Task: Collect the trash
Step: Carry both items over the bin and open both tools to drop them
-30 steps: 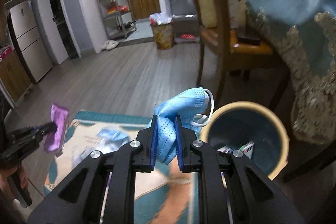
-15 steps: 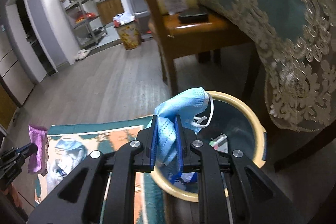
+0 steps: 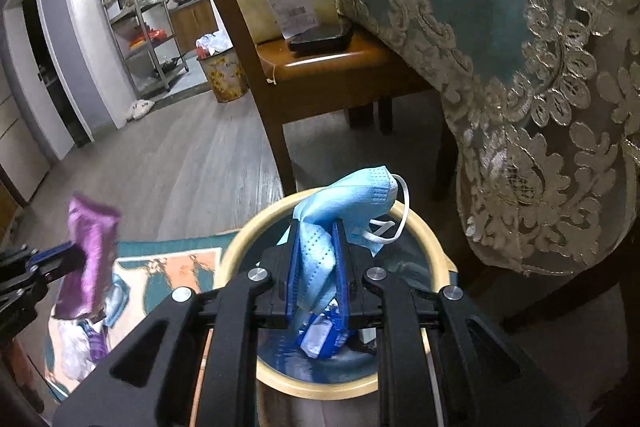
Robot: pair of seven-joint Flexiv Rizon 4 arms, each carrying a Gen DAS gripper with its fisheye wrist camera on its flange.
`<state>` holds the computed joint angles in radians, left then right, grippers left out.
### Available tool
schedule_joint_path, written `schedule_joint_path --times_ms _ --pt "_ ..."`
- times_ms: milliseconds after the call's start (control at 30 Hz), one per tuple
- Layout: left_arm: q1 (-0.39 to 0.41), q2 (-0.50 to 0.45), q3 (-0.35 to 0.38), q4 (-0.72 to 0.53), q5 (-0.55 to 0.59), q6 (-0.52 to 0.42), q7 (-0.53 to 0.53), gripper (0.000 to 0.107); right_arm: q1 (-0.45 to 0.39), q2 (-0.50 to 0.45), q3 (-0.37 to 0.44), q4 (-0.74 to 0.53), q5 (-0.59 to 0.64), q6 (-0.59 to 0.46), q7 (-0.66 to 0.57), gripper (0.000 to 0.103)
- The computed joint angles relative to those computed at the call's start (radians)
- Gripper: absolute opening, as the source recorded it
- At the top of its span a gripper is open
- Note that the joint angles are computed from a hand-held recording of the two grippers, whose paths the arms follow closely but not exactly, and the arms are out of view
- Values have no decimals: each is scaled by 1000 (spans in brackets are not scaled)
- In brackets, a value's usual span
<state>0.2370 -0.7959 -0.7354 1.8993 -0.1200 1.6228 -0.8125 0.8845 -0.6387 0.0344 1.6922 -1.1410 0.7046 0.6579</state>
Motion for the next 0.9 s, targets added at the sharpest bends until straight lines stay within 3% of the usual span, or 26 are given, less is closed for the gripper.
schedule_joint_path --times_ms 333,567,633,767,900 --pt "-155 -50 103 -63 -42 -65 27 8 -29 -8 5 43 9 95 36 14" --pt "-178 -103 98 -106 -78 -61 32 8 -27 -28 -2 35 47 134 10 14" --pt "-209 -113 126 -128 -84 -53 17 8 -25 -33 -6 34 54 143 8 14" --pt "-200 -142 101 -140 -80 -31 8 8 -15 -37 -16 31 53 145 -3 15" --pt "-197 -153 96 -139 -50 15 -11 17 -9 -31 -25 34 32 139 -2 27"
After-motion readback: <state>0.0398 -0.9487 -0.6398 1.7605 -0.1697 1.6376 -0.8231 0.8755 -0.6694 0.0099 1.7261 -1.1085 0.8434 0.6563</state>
